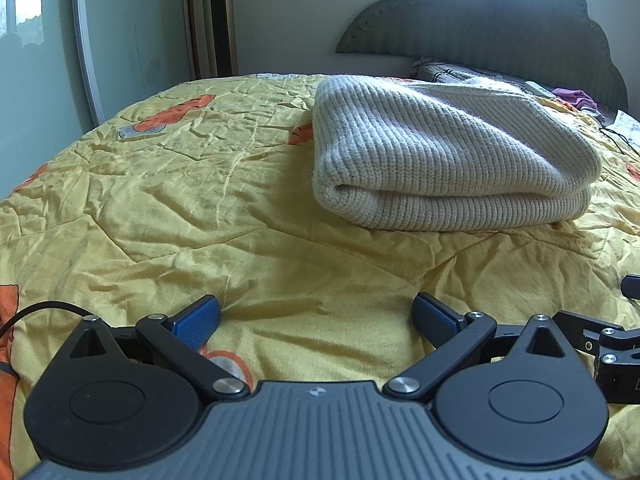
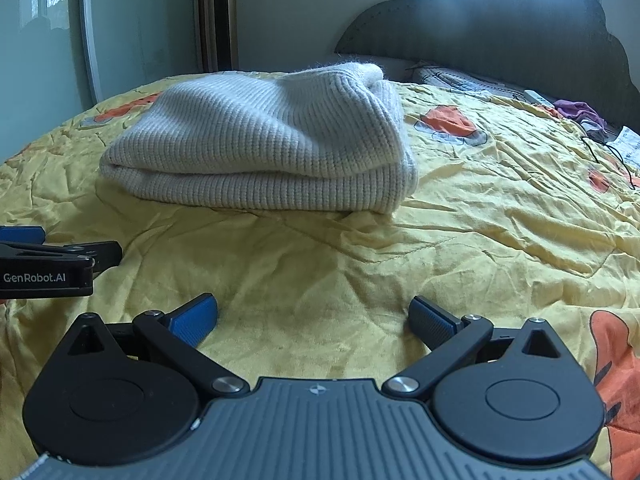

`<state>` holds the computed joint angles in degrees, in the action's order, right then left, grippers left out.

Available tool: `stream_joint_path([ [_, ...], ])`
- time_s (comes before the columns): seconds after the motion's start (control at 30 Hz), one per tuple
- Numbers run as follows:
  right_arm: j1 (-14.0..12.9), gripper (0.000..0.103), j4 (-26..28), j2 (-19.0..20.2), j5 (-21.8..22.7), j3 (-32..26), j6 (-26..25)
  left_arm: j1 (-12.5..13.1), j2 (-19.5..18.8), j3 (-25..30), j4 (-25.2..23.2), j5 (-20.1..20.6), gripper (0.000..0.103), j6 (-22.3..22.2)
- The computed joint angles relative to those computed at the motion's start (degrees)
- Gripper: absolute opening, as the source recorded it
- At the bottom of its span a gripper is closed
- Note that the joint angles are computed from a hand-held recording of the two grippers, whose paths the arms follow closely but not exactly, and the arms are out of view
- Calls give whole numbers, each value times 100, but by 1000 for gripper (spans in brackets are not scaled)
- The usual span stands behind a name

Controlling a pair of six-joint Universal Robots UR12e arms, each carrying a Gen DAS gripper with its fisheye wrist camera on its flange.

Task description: Fold small clothes

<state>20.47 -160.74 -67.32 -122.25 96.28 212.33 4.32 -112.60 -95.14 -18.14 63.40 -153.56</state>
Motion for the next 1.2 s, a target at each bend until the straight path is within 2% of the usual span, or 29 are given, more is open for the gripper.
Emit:
stream_joint_path([
  [0.53, -5, 103, -21, -3, 10, 10, 0, -8, -2, 6, -1, 14, 103, -1],
  [0.83, 39, 103, 11, 19, -185, -16, 19, -7, 0, 6, -7, 8, 103, -1],
  [1.2, 17, 103, 28, 10, -77, -14, 21, -7, -1, 7, -6, 8, 103, 0],
])
